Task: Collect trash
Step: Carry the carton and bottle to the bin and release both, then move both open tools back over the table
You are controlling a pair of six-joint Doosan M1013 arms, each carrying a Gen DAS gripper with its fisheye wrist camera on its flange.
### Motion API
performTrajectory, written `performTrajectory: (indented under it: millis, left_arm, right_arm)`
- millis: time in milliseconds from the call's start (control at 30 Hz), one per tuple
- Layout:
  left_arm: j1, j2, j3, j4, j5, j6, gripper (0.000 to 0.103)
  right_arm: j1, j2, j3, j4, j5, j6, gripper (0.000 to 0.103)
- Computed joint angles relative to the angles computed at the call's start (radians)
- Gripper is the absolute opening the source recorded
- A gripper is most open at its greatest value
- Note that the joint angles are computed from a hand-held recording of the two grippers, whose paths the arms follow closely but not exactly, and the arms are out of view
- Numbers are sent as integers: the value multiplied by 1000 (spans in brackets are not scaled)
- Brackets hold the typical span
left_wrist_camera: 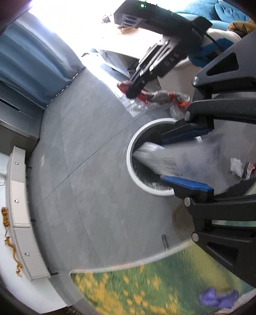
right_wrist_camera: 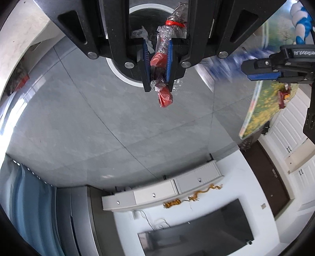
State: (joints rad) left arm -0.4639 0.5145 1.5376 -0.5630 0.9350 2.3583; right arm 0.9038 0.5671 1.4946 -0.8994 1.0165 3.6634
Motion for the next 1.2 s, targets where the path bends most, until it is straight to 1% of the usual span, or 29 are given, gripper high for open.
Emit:
performTrajectory:
  millis: [33, 67, 100, 167, 233, 333, 400, 467, 567, 633, 767, 933, 1067, 1200]
  left_arm:
    - [-3, 8, -6, -4, 13, -8, 37]
    - [-3, 15, -11, -9, 26, -15, 42]
    - [-1, 20, -16, -19, 39, -20, 45]
    - [7, 23, -18, -44, 52, -10, 45]
    - [15, 15, -14, -50, 43, 2, 46]
    - [28, -14, 8, -66, 0, 27, 46]
    - [42, -44, 32, -91, -37, 60, 46]
    - [58, -71, 49, -118, -66, 87, 45]
    - [95, -126, 89, -189, -119, 163, 45]
    - [119, -155, 105, -215, -138, 199, 46]
    - [190, -201, 117, -265, -141, 259, 46]
    - [313, -244, 119, -333, -137, 312, 46]
    - [421, -260, 109, -381, -149, 348, 46]
    - [526, -260, 93, -424, -170, 384, 51]
  right_arm:
    - [-4, 3, -1, 12, -3, -3, 17]
    - [-6, 5, 2, 26, -2, -3, 21]
    - [-7, 6, 5, 32, 0, 0, 28]
    - [-11, 7, 15, 41, -4, 10, 37]
    - [-11, 6, 18, 46, -5, 13, 39]
    - [-4, 4, 12, 47, 8, 15, 41]
    - [3, 0, 8, 30, 20, 30, 46]
    - [10, -1, -6, 12, 40, 37, 47]
    - [28, -2, -44, -30, 86, 26, 49]
    - [44, -1, -75, -69, 117, 8, 51]
    - [75, 10, -160, -153, 174, -60, 54]
    - [111, 47, -289, -248, 211, -164, 54]
    - [129, 85, -393, -299, 210, -252, 55]
    - [138, 126, -492, -328, 198, -327, 56]
